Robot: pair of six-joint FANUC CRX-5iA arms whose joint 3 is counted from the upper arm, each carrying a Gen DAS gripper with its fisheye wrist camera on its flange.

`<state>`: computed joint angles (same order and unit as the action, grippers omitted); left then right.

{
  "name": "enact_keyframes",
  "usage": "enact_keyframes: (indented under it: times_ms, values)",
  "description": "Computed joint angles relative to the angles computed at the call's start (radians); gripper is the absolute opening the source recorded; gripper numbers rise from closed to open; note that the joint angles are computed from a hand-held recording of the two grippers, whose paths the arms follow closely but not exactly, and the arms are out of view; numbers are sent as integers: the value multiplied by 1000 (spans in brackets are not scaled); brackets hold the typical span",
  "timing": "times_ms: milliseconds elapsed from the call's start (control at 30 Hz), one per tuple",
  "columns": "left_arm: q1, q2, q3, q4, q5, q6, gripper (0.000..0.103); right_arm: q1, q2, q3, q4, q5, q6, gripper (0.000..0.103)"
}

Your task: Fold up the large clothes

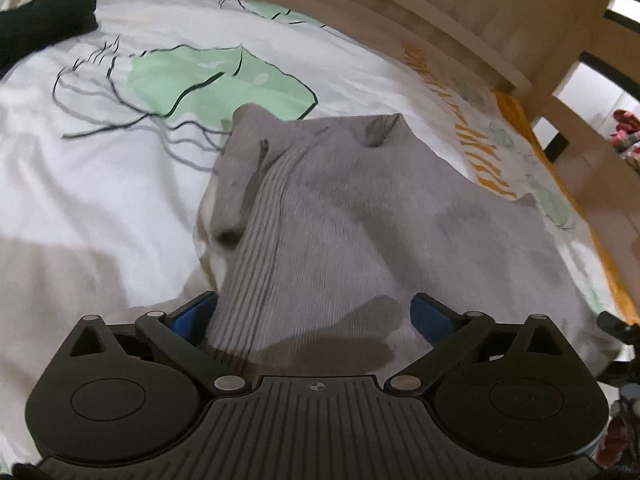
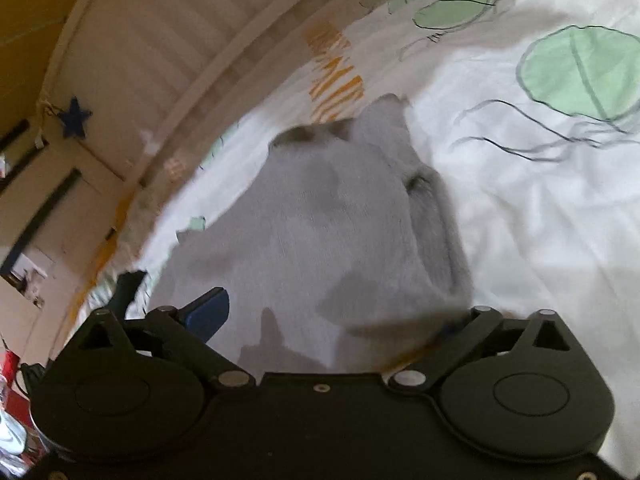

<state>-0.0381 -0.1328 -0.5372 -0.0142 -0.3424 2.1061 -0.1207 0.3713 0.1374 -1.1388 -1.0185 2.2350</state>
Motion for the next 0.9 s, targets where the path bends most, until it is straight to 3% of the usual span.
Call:
enact_keyframes:
  times_ms: [67,133,167,200,233,267,300,333,400,500,633,900]
  values:
    - [-4,15,16,-31,14,6,102,10,12,8,-16,13,23,103]
    - [8,28,10,41,22,-84,101,15,22,18,-31,21,39,103]
    - [12,25,0,66,31,-105,96,14,28,24,-36,17,43,103]
    - [15,16,-20,106,54,-137,86,17,32,31,-34,15,43,99]
    - [18,7,-38,138,71,-162,46,23,32,34,-23,21,40,91]
    - [20,0,-37,128,59,-149,23,29,31,38,2,22,26,58]
    - [26,-7,-50,171,62,-185,21,47,32,45,57,34,-24,27]
    - [33,-12,-69,246,64,-259,17,62,30,45,98,49,-68,26]
    - [41,-23,-54,251,17,-279,15,57,20,37,91,49,-51,19]
    - [40,-61,-60,274,0,-312,13,59,-24,9,112,74,-47,14]
    - [40,-142,-127,424,-7,-449,13,35,-81,-21,101,55,-24,14]
    - [47,-347,-242,532,-157,-550,13,-52,-193,-86,119,-99,-26,14]
